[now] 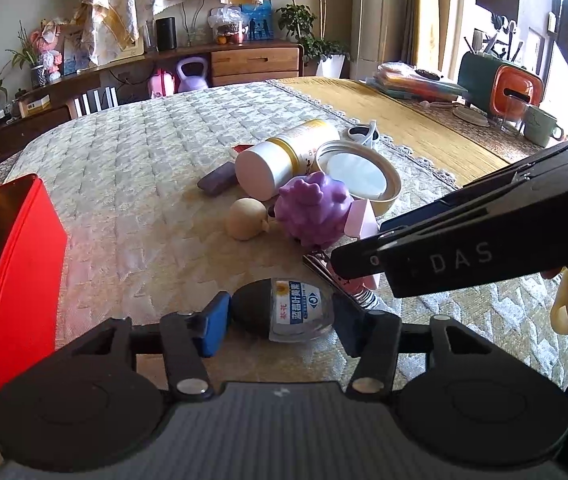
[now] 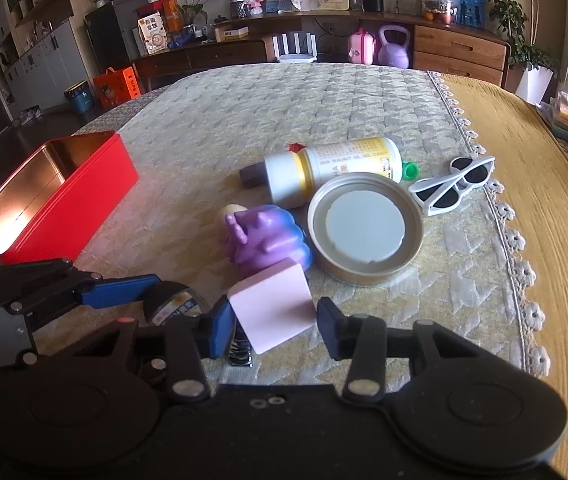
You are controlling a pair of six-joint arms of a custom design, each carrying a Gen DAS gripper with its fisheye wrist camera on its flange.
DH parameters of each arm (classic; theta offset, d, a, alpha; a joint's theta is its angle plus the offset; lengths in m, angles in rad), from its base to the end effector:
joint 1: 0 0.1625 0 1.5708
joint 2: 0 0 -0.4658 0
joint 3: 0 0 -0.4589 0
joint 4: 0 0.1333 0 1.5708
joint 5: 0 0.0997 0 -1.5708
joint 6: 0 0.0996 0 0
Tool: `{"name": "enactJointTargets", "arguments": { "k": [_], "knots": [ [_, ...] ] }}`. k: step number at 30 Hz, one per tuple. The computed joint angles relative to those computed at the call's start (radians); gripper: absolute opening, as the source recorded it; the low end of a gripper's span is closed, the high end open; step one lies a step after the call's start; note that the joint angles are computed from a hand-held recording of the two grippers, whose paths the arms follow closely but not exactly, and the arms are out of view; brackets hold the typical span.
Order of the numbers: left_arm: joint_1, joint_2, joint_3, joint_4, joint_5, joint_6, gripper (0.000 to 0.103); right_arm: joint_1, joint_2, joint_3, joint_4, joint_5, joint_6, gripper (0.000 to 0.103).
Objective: Organize rigid objects
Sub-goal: 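Move the right gripper to the pink square block while the left gripper reaches the black-capped bottle, then close the left gripper on the black-capped bottle while the right gripper grasps the pink block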
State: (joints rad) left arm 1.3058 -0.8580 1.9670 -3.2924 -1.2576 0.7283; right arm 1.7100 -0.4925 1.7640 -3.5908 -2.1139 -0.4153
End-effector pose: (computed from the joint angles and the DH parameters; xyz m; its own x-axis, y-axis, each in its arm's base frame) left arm -0.0107 -0.6656 0.0839 -0.5772 0.5839 -0.5708 0.8019 0.5372 -0.2613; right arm 0.1749 -0.6589 -0.0504 -0.7794 -0.0828 0.6210 -0.4548 0.7565 -0.4699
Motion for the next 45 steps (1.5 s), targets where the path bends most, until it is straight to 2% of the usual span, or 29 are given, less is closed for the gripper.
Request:
{"name": "enactJointTargets", "arguments": {
  "k": [2,6,11,14,20,22,25,26,27,28,31,37,45],
  "knots": [
    [0.001,-0.002,-0.001,0.006,0.002,-0.010,0.054,0.002,0.002,0.001,-0.012,-0.003,-0.003,0.040],
    [0.000,-0.010,-0.002,0.018,0.014,-0.026,0.054,0.008,0.000,0.006,-0.025,-0.015,0.011,0.024],
    [0.000,-0.025,0.002,0.030,0.033,-0.048,0.054,0.011,0.000,0.012,-0.028,-0.045,0.036,0.013],
    [0.001,-0.035,0.008,0.029,0.038,-0.058,0.054,0.015,0.009,0.009,-0.047,-0.072,0.025,0.015],
    [0.001,-0.044,0.013,0.032,0.044,-0.068,0.054,0.012,0.029,-0.014,-0.070,-0.107,-0.012,0.036],
    [0.001,-0.042,0.009,0.036,0.049,-0.071,0.054,0.009,0.036,-0.028,-0.075,-0.119,-0.018,0.036],
    [0.001,-0.041,0.005,0.043,0.050,-0.077,0.054,-0.002,0.032,-0.029,-0.077,-0.100,0.004,0.033],
    [0.001,-0.041,0.004,0.046,0.050,-0.080,0.054,-0.006,0.027,-0.023,-0.072,-0.086,0.017,0.025],
    [0.003,-0.042,0.003,0.049,0.047,-0.081,0.054,-0.009,0.023,-0.019,-0.073,-0.074,0.023,0.011],
    [0.003,-0.042,0.003,0.050,0.047,-0.082,0.054,-0.009,0.025,-0.016,-0.087,-0.073,0.019,0.008],
    [0.003,-0.043,0.003,0.050,0.046,-0.084,0.054,-0.011,0.025,-0.003,-0.127,-0.049,0.009,0.007],
    [-0.002,-0.073,0.016,0.069,0.037,-0.105,0.054,0.014,0.013,0.030,-0.176,-0.047,0.002,0.007],
    [-0.017,-0.151,0.043,0.079,0.035,-0.144,0.054,0.077,-0.014,0.051,-0.141,-0.013,-0.010,0.007]
  ]
}}
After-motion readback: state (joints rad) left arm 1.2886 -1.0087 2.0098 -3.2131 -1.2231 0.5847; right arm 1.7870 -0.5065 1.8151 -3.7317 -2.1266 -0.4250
